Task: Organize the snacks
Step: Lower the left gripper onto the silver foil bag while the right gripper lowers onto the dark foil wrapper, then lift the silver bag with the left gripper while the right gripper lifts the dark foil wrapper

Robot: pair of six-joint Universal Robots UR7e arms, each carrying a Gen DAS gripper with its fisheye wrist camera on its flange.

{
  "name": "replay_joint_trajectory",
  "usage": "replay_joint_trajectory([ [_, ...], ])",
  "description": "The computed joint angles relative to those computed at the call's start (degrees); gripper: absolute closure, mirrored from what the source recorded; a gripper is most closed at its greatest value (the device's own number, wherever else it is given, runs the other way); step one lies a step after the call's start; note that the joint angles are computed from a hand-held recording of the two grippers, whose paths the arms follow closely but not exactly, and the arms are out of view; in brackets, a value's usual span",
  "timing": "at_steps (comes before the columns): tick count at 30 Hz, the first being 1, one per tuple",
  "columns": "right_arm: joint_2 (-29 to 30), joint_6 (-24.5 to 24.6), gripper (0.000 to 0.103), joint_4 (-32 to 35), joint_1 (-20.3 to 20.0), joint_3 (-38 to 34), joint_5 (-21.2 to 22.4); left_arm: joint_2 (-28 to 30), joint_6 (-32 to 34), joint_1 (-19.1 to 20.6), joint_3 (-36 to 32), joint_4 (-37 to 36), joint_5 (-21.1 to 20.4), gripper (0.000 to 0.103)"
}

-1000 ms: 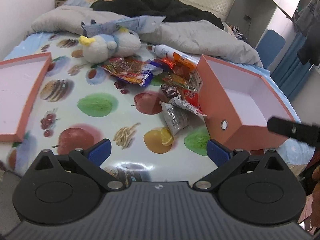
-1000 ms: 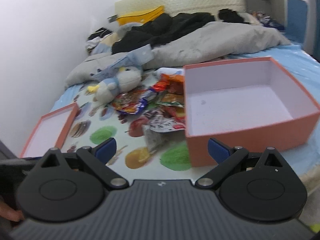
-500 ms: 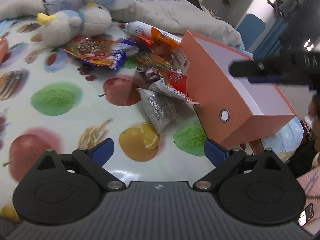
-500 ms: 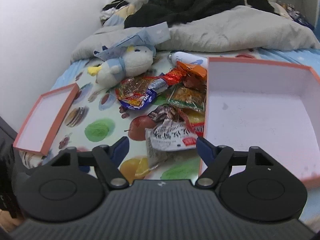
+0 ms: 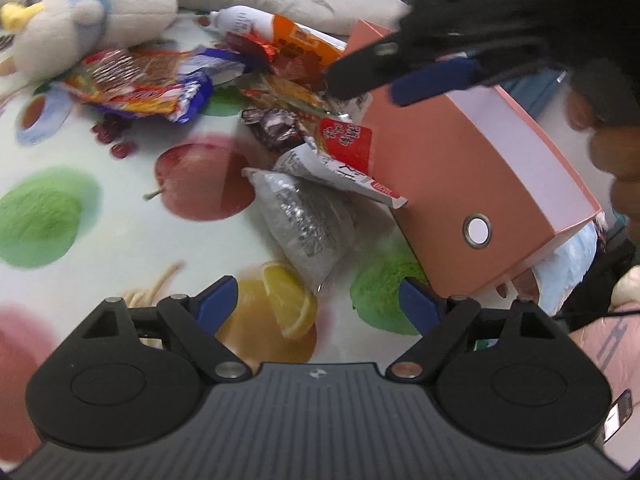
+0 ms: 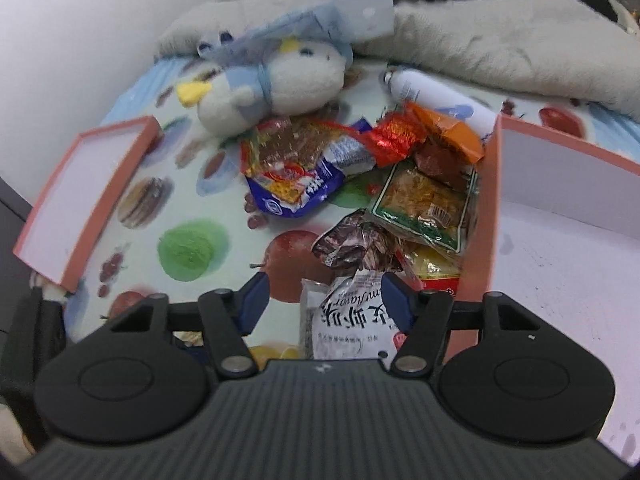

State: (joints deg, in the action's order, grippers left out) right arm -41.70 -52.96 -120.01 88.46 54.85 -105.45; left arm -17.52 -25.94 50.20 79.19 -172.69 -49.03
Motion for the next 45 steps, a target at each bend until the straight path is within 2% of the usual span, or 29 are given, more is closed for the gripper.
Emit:
replay_joint_trajectory([
  [4, 3.8, 0.0, 0.041, 1.5, 0.5, -4.0, -3.8, 1.3, 4.2, 1.4, -2.6, -0.1, -1.6, 0.013],
  [9, 8.0, 2.3, 0.042, 4.8, 0.6, -9.2, -7.0, 2.6, 7.8, 2.6, -5.4, 1.7, -3.0, 0.013],
  [12, 10.2, 3.6, 0.046, 5.5, 0.8, -11.9, -8.4, 3.3, 9.4, 2.9, -6.5, 2.2, -2.8, 0.013],
  [16, 12.7, 3.1, 0.046, 4.6, 1.1, -13.8, -11.6, 4.2, 12.6, 3.3, -7.8, 1.3, -1.9, 0.014],
  [20, 15.6, 4.5, 0.049, 7.0, 1.2, -17.4, -14.7, 4.7, 14.9, 4.1, -9.0, 0.2, -3.0, 0.02],
  [22, 16.0, 3.4, 0.049, 4.5, 1.3, -16.7, -15.7, 5.1, 16.8, 4.4, -9.9, 0.3, -3.3, 0.025],
  [24, 16.4, 1.6, 0.05, 3.1, 1.3, -16.5, -16.1, 5.5, 17.2, 4.7, -10.6, 0.0, -3.3, 0.03],
  [28, 16.3, -0.3, 0.064, 1.7, 1.3, -15.6, -15.8, 6.0, 16.9, 4.6, -11.3, -0.2, -2.7, 0.034],
  [31, 15.1, -1.5, 0.068, 0.2, 1.3, -13.6, -15.0, 5.7, 15.3, 4.4, -10.6, -0.6, -3.1, 0.04],
  [38, 11.4, 1.1, 0.07, 1.2, 0.9, -9.9, -12.1, 4.4, 10.3, 3.0, -7.9, -0.2, -1.2, 0.043],
  [45, 6.5, 3.1, 0.07, -0.2, 0.6, -3.9, -8.9, 1.2, 2.3, 0.6, -1.5, 0.8, 2.4, 0.043],
])
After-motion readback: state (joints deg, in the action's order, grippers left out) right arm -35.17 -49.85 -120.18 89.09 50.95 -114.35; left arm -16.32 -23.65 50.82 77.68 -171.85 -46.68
